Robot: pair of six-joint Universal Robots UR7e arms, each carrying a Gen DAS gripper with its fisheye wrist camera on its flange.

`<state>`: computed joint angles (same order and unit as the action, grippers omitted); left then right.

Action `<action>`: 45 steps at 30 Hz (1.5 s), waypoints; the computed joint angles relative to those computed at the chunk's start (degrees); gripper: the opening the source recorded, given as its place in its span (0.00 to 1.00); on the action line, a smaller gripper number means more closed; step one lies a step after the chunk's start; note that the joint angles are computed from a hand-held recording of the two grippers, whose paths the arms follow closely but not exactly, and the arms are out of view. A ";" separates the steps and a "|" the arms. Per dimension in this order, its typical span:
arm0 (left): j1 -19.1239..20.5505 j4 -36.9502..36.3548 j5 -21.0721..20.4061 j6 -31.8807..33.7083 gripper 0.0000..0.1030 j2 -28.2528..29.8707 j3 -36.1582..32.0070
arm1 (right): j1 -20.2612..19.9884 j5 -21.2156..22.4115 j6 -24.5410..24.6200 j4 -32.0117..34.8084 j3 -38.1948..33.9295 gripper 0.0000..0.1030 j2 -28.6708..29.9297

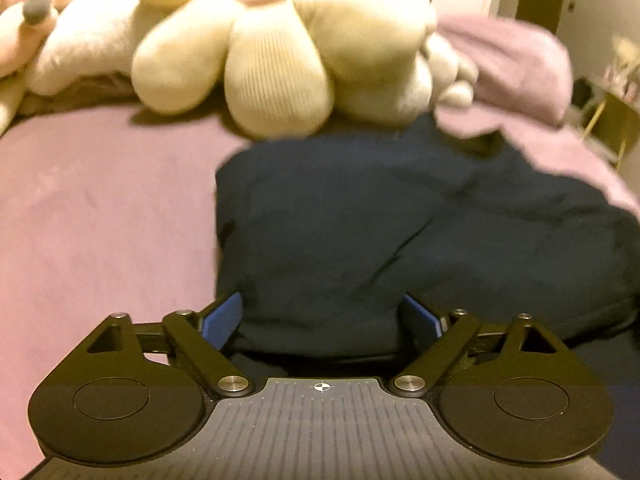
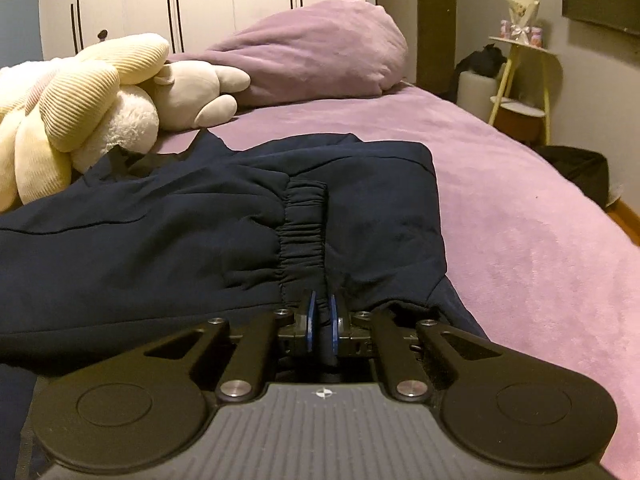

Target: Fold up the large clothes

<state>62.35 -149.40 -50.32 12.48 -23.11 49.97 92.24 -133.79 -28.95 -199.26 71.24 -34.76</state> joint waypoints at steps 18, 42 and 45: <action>-1.01 0.60 -2.76 -1.13 1.00 -17.30 21.70 | 2.09 -2.74 10.73 10.92 8.58 0.19 -8.15; 1.69 5.56 -17.72 -19.41 1.00 -51.54 60.01 | 4.10 1.08 44.77 5.62 64.39 0.49 -45.62; 3.58 8.11 -20.38 -23.77 1.00 -51.82 58.69 | 2.86 3.31 45.66 6.20 65.44 0.49 -47.76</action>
